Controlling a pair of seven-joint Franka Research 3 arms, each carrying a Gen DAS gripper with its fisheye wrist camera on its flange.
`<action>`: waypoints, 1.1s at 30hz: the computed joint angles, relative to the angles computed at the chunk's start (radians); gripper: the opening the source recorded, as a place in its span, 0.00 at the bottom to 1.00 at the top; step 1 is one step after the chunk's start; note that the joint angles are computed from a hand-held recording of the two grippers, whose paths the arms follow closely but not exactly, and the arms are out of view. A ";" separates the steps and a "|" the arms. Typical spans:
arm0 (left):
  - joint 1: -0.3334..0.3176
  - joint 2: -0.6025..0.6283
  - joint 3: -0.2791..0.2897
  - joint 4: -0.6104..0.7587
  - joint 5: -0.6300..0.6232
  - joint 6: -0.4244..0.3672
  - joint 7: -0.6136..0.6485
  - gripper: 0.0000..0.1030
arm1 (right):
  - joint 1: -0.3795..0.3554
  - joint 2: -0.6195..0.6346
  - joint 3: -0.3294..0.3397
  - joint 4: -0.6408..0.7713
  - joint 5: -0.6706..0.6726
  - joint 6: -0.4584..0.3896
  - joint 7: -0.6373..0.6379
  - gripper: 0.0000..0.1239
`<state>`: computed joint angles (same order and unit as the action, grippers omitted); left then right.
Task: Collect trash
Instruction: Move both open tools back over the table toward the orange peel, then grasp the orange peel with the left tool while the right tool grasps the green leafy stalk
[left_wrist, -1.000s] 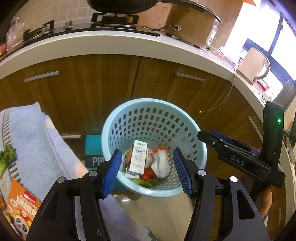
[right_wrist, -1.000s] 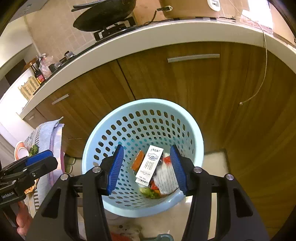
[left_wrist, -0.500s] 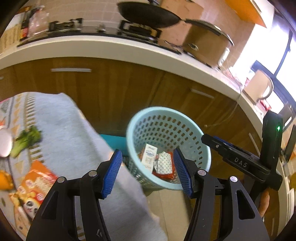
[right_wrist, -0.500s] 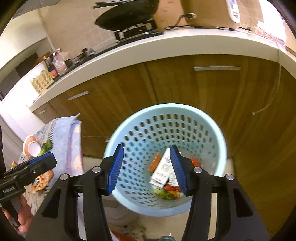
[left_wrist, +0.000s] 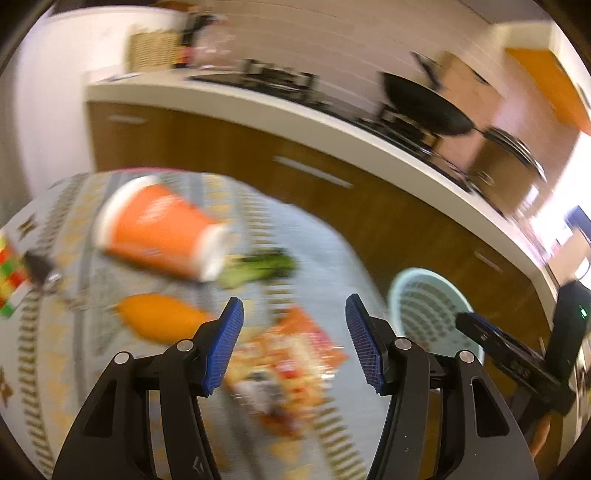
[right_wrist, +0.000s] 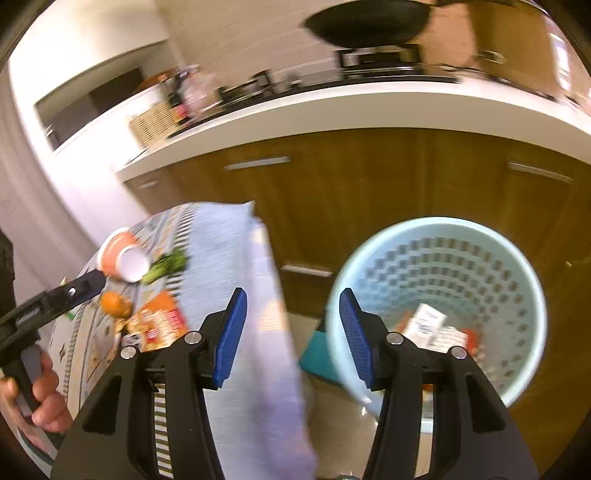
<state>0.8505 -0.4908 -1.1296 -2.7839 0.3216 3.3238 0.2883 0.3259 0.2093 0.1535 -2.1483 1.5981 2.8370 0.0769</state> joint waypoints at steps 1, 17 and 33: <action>-0.025 -0.005 0.033 -0.016 -0.003 -0.014 -0.002 0.54 | 0.007 -0.001 0.007 -0.001 0.004 0.001 -0.012 0.39; 0.161 0.215 -0.051 -0.040 -0.175 0.038 0.105 0.69 | 0.100 -0.002 0.069 -0.037 -0.127 -0.038 0.014 0.36; 0.132 0.145 0.023 -0.106 -0.047 0.063 0.065 0.25 | 0.115 0.205 0.090 0.221 -0.588 -0.101 0.553 0.36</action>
<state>0.9827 -0.3459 -1.1070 -2.8899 0.2750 3.3863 0.3537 0.4409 0.4143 0.2430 -1.9274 1.0100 2.7358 0.6298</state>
